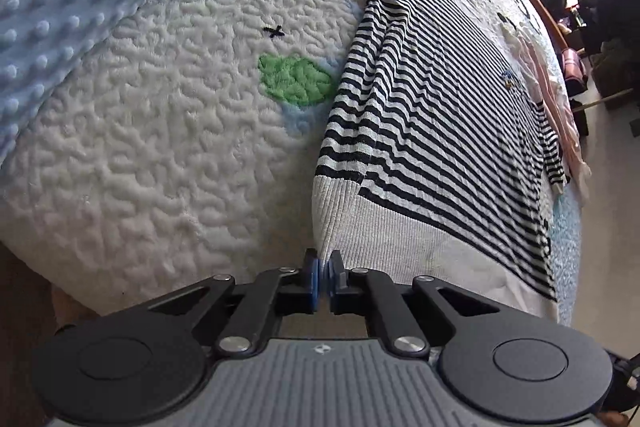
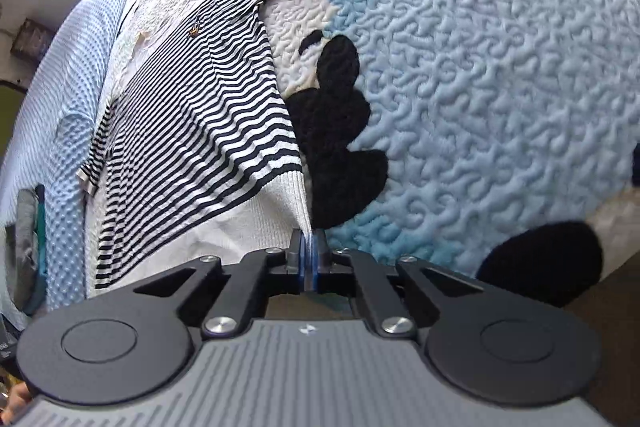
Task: Fold clothes
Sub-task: 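Pull the white ribbed hem straight with both grippers and release it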
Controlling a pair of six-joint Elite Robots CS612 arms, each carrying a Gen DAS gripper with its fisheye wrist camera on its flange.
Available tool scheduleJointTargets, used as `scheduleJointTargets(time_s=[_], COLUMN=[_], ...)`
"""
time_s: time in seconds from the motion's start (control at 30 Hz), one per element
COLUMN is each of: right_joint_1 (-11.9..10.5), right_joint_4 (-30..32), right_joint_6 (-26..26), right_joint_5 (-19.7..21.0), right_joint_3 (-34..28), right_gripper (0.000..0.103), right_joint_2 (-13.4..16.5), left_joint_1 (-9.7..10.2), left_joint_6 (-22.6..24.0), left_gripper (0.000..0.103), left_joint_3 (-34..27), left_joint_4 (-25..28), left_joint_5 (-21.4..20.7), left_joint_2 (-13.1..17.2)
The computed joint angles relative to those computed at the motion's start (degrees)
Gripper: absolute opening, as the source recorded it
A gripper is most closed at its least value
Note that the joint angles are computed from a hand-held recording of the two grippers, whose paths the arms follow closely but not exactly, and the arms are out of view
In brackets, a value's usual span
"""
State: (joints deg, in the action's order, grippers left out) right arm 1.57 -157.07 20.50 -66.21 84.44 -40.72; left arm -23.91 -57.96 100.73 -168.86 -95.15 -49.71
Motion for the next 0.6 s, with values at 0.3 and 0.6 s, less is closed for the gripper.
scheduleJointTargets(time_s=[0.3,0.6], right_joint_1=[1.0,2.47], right_joint_4=[1.8,4.47], right_joint_6=[0.51,-5.21], right_joint_5=[-4.09,-9.33], right_joint_3=[-0.79,-1.94], right_gripper=[0.003,0.007], right_joint_2=[0.92,1.35], left_joint_1=[-0.3,-0.27], left_joint_6=[2.16,1.07], left_gripper=[0.005,0.008], left_joint_3=[-0.16,-0.79], left_joint_4=[2.81,5.0], left_joint_5=[2.71,2.08], left_joint_2=[-0.55,0.45])
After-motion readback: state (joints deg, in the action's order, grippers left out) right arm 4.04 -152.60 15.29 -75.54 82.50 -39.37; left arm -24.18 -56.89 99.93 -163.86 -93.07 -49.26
